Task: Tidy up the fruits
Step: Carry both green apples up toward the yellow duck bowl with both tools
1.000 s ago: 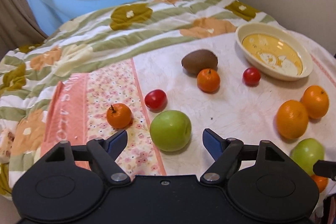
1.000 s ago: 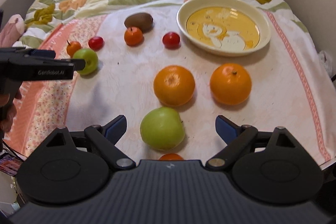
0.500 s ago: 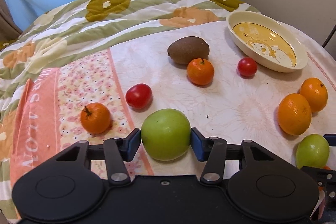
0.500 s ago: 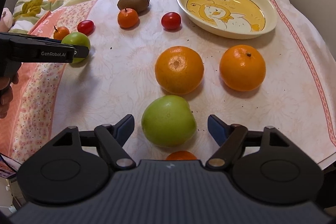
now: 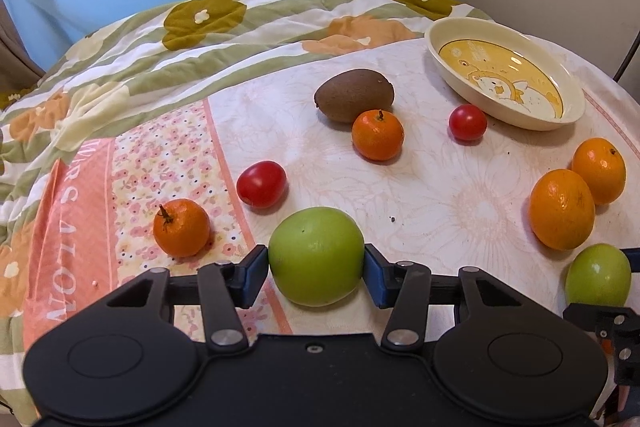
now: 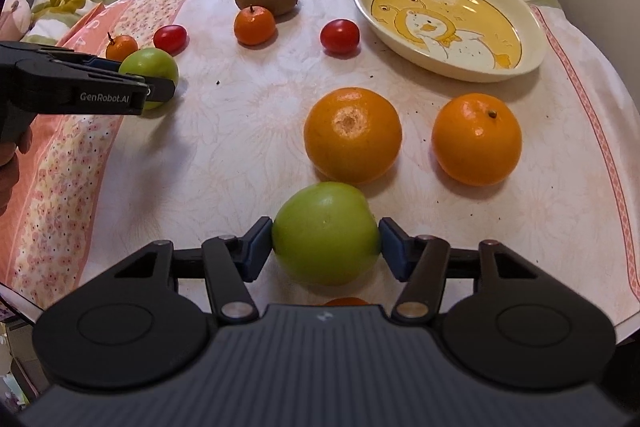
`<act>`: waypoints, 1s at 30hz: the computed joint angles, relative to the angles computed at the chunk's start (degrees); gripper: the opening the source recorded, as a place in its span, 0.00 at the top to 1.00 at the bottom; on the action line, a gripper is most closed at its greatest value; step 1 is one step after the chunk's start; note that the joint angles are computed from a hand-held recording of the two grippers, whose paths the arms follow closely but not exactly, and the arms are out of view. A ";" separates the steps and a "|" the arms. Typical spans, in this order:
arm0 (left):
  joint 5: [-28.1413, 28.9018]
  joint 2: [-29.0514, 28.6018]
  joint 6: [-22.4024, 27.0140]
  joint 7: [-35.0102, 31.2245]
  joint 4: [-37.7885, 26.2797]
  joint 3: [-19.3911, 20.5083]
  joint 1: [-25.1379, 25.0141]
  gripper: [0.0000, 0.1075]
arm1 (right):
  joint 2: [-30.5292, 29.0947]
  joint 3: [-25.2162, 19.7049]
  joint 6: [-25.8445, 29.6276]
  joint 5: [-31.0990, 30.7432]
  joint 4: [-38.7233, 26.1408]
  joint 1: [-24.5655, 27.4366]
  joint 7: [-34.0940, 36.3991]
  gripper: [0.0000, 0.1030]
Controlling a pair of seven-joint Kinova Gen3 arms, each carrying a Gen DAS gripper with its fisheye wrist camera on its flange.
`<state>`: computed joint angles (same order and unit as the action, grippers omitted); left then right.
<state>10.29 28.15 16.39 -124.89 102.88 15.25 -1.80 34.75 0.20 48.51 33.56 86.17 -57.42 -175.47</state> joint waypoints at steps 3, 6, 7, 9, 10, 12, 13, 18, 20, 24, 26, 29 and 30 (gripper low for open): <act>0.41 -0.21 -0.04 -0.08 0.30 0.38 -0.41 0.49 | -0.43 0.16 -1.20 0.10 0.80 0.26 -0.73 0.30; 0.88 -0.66 -0.55 -0.14 0.86 0.69 -0.77 0.49 | -0.75 0.20 -1.64 0.20 1.22 0.32 -0.99 0.30; 1.07 -0.87 -0.90 -0.28 1.18 1.00 -1.04 0.49 | -0.90 0.31 -1.85 0.46 1.43 0.19 -1.25 0.30; 1.40 -1.30 -1.18 -0.36 1.55 1.42 -1.44 0.49 | -1.41 0.64 -2.32 1.21 1.98 -0.22 -2.12 0.30; 1.60 -1.53 -1.30 -0.41 1.75 1.66 -1.66 0.49 | -1.66 0.73 -2.47 1.58 2.17 -0.35 -2.46 0.30; 2.11 -2.14 -1.70 -0.73 2.25 2.42 -2.31 0.49 | -2.15 0.83 -2.33 2.29 2.26 -0.57 -2.99 0.30; 2.38 -2.50 -2.01 -1.08 2.56 2.98 -2.79 0.49 | -2.44 0.90 -2.18 2.75 2.32 -0.76 -3.36 0.30; 4.82 -4.20 -2.44 -3.30 3.27 6.76 -6.15 0.49 | -4.30 1.15 -0.45 5.45 2.43 -1.11 -5.42 0.30; 6.28 -4.81 -2.36 -4.30 3.19 8.11 -7.30 0.49 | -5.12 1.05 0.69 6.60 2.45 -1.01 -6.34 0.30; 8.47 -6.17 -2.87 -5.22 2.92 8.70 -7.20 0.49 | -7.15 0.53 1.92 9.36 3.30 -0.02 -7.71 0.30; 9.01 -6.90 -2.85 -4.61 2.50 7.89 -6.03 0.49 | -8.34 0.00 1.85 10.67 4.12 0.96 -7.81 0.30; 9.23 -7.90 -2.42 -2.75 1.30 5.81 -3.28 0.49 | -10.04 -0.70 1.19 12.42 5.25 3.10 -7.05 0.30; 9.26 -8.17 -2.55 -2.08 0.97 5.22 -2.37 0.49 | -10.58 -0.85 0.94 12.94 5.58 3.88 -6.75 0.30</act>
